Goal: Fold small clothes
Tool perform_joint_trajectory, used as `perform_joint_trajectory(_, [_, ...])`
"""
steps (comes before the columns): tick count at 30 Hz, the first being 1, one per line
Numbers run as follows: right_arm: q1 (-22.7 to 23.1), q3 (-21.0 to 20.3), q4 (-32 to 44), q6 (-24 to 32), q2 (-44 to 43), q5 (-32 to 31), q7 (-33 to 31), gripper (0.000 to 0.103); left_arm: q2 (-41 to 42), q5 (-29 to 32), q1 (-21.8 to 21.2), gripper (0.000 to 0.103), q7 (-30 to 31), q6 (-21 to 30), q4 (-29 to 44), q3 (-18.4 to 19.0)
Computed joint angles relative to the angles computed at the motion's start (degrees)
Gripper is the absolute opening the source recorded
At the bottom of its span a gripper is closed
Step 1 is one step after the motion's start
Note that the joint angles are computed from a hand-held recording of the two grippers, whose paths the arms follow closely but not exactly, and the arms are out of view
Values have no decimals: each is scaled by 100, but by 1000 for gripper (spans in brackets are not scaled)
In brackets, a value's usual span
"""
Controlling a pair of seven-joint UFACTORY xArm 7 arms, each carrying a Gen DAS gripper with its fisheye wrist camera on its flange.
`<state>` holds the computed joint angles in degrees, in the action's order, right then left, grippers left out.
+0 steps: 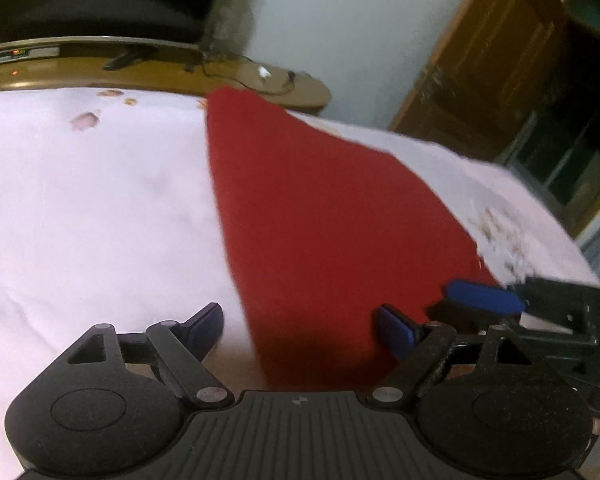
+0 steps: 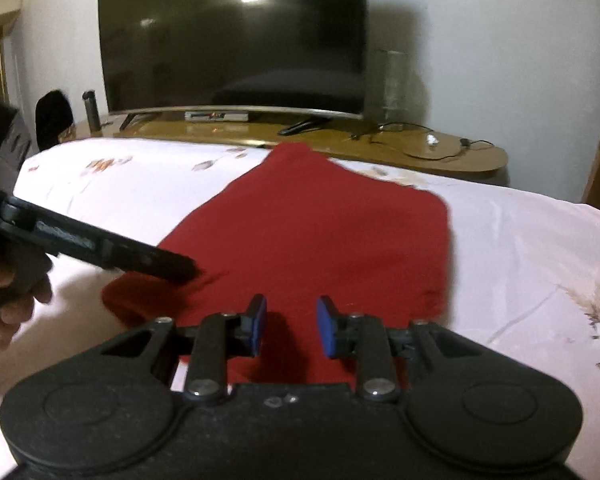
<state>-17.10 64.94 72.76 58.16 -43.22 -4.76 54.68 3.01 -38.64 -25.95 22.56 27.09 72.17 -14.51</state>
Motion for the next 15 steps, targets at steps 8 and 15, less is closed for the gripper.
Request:
perform_joint_trajectory(8, [-528, 287, 402, 678, 118, 454, -346, 28, -293, 195, -29, 84, 142, 32, -317, 62])
perform_joint_trajectory(15, [154, -248, 12, 1010, -170, 473, -396, 27, -789, -814, 22, 84, 1114, 81, -889, 385])
